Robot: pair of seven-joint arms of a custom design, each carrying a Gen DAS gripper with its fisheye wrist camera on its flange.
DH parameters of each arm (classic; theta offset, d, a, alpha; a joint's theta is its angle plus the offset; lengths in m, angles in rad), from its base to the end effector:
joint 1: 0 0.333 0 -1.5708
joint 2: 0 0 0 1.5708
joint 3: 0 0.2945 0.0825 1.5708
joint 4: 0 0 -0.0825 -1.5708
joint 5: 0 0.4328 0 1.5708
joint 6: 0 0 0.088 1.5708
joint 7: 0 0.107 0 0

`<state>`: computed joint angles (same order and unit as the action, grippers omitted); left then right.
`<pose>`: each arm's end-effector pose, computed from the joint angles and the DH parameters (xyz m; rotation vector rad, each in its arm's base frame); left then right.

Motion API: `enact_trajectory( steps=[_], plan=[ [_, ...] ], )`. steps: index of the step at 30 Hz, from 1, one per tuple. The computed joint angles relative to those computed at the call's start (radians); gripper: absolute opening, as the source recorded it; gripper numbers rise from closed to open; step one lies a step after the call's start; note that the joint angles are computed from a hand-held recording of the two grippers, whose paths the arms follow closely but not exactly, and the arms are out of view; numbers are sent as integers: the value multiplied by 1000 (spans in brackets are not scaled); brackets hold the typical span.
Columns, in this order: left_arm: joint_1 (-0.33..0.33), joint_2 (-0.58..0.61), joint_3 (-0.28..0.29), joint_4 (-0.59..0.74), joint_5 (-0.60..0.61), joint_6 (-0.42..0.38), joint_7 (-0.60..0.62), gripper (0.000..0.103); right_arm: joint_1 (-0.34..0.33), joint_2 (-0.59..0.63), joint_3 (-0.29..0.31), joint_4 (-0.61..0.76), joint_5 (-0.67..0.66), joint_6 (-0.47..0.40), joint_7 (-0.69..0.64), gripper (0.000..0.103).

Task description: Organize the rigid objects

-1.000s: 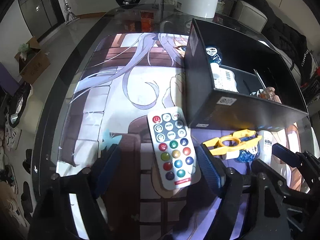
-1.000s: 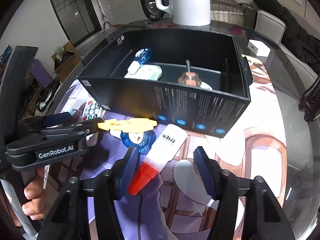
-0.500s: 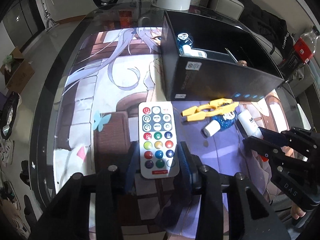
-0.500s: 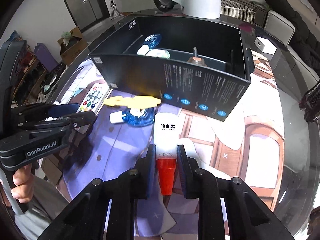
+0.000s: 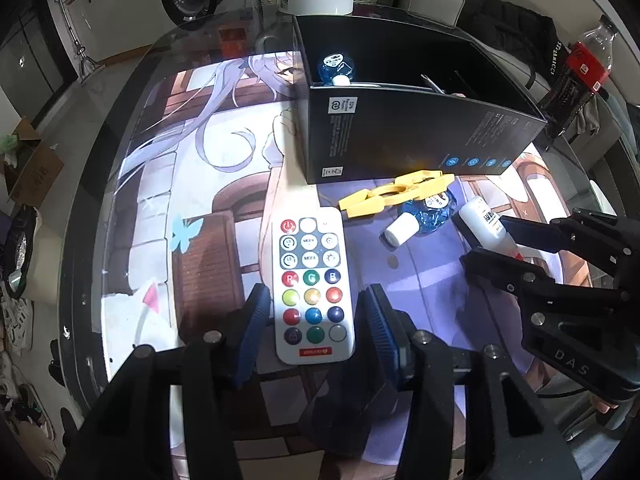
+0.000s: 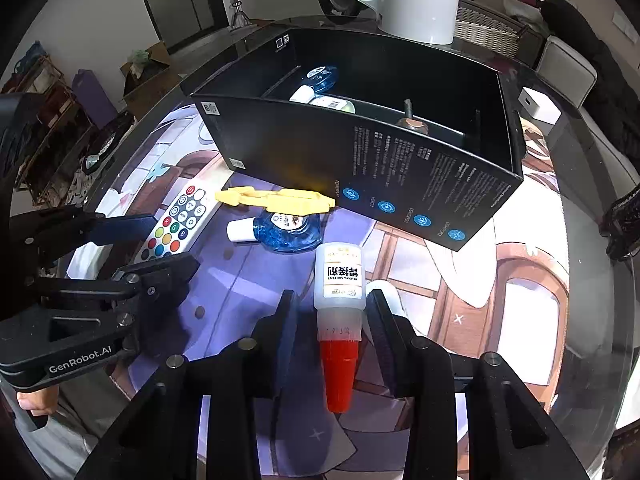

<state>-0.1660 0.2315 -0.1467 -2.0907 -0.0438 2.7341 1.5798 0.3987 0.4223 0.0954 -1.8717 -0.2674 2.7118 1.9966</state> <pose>0.6137 -0.1951 0.3042 -1.7477 2.3072 -0.5398 0.6121 0.3360 0.2818 -2.1992 1.6711 -0.3531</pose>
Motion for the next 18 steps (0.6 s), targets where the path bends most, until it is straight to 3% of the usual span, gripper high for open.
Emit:
enact_trajectory(
  steps=[1, 10, 18],
  plan=[
    [-7, 0, 8, 0, 20, 3, -13, 38, 5, 0, -7, 1, -8, -3, 10, 25],
    [3, -10, -4, -12, -6, 13, 16, 38, -24, -6, 20, -7, 52, 9, -36, 25],
    [-22, -72, 13, -82, 77, 149, -30, 38, 17, -57, -19, -64, -22, 105, 34, 25]
  ],
)
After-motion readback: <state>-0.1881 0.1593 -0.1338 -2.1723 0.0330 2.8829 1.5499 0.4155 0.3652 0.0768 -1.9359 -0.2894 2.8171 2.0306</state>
